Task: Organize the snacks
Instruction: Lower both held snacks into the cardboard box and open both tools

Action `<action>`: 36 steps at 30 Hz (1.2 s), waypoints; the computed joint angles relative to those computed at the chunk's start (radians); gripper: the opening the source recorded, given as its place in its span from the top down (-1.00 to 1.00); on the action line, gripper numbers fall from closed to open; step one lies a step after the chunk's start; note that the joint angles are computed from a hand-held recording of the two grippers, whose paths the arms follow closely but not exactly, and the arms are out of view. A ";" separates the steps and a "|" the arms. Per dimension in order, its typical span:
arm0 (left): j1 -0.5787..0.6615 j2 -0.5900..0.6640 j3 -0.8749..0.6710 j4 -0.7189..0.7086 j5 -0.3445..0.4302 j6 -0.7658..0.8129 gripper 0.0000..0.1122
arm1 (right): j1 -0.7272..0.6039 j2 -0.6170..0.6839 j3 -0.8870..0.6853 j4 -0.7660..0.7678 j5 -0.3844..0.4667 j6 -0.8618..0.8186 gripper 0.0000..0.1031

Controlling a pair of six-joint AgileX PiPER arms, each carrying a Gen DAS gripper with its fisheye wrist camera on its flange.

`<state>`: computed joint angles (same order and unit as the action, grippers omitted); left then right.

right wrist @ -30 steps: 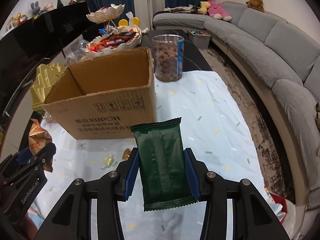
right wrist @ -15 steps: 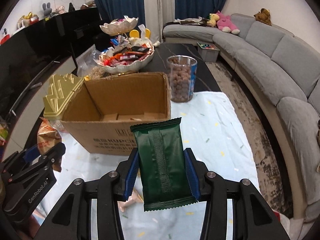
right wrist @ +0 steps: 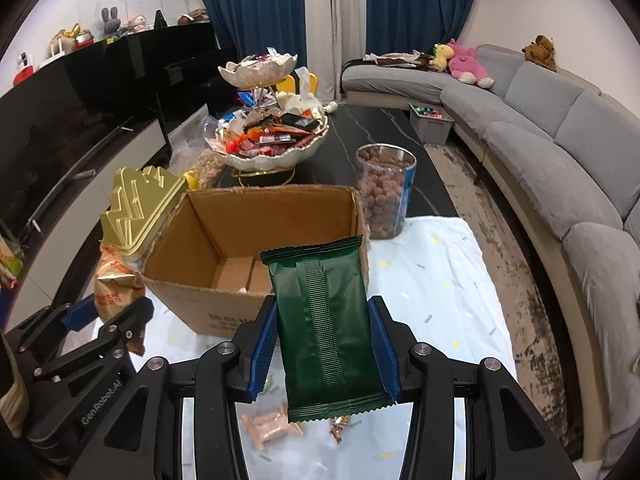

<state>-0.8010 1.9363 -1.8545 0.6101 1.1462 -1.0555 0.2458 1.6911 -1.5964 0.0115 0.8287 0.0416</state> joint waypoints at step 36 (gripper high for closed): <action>0.182 0.255 -0.410 -0.174 0.040 0.285 0.22 | 0.024 0.369 -0.527 0.022 0.176 -0.016 0.12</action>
